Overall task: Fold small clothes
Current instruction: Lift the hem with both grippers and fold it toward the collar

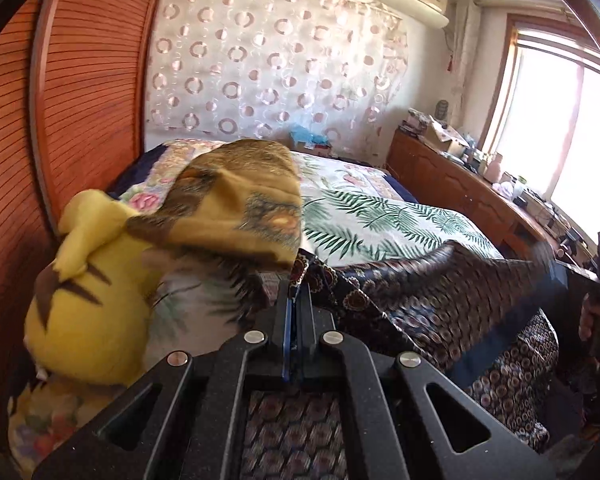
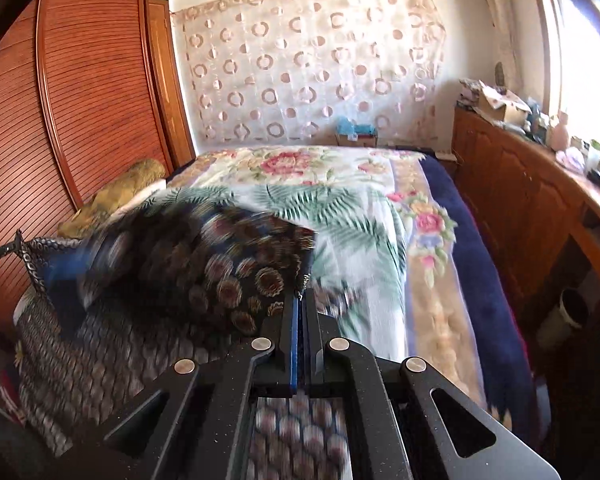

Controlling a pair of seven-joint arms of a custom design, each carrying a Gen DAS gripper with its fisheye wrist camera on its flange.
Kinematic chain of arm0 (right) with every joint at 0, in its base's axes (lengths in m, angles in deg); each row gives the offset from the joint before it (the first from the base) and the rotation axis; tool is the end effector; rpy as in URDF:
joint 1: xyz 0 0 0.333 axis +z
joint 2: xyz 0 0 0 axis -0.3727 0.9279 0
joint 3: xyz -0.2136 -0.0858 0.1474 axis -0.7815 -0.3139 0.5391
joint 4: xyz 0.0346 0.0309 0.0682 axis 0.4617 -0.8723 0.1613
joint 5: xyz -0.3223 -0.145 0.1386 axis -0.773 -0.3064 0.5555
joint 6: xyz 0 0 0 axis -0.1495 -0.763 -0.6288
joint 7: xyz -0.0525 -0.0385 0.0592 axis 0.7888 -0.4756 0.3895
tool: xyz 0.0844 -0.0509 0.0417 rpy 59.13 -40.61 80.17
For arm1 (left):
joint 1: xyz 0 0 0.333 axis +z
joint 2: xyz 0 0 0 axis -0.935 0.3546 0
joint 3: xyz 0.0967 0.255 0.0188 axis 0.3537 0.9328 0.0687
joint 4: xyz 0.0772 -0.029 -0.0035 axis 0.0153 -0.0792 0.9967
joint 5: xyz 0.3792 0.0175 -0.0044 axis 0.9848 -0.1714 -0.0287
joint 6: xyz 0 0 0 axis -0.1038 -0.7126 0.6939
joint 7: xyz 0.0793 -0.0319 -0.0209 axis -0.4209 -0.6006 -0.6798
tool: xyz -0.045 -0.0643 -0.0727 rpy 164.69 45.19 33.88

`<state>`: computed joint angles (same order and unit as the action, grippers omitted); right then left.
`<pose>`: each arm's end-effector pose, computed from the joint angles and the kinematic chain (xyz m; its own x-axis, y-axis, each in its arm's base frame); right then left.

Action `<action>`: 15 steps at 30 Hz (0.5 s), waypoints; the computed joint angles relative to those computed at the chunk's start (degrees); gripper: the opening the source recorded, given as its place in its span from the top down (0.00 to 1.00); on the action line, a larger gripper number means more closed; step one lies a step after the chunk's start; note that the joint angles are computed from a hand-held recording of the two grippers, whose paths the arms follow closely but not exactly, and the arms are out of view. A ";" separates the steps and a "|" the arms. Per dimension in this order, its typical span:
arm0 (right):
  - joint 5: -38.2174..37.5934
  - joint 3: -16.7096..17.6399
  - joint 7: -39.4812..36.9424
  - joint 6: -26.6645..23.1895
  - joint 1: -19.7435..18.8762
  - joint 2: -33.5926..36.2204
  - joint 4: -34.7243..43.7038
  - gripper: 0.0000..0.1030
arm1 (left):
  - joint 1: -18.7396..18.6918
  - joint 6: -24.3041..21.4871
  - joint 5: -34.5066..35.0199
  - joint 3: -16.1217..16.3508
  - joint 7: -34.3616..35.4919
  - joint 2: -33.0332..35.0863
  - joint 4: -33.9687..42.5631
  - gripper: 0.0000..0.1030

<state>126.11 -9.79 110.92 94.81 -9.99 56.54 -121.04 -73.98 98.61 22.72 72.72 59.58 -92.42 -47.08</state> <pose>0.5549 0.0649 0.4469 0.3612 -0.9303 -0.0629 -0.5521 -0.1590 -0.8185 0.4792 -0.2422 0.4637 -0.0111 -0.9740 0.2262 -0.5645 -0.1806 -0.8055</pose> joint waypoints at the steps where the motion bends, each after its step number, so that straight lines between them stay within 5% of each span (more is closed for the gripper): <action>1: 0.62 -0.29 -0.21 -1.00 -0.29 -2.54 -2.61 0.99 | -0.05 -0.10 -0.02 0.00 -0.52 -1.39 -1.49 0.98; 5: -0.66 -2.65 0.14 -2.72 0.37 -9.19 -9.64 0.99 | 0.96 -0.24 -0.98 -1.03 -1.34 -5.54 -5.78 0.98; 15: -25.11 -2.76 20.38 -7.02 -1.38 -15.70 -17.42 0.99 | 1.95 -1.69 -14.30 -3.14 10.26 -6.73 -10.04 0.97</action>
<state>101.00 -12.55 131.29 87.79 -11.37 40.84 -138.45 -72.03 96.92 8.41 69.58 69.84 -99.15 -57.12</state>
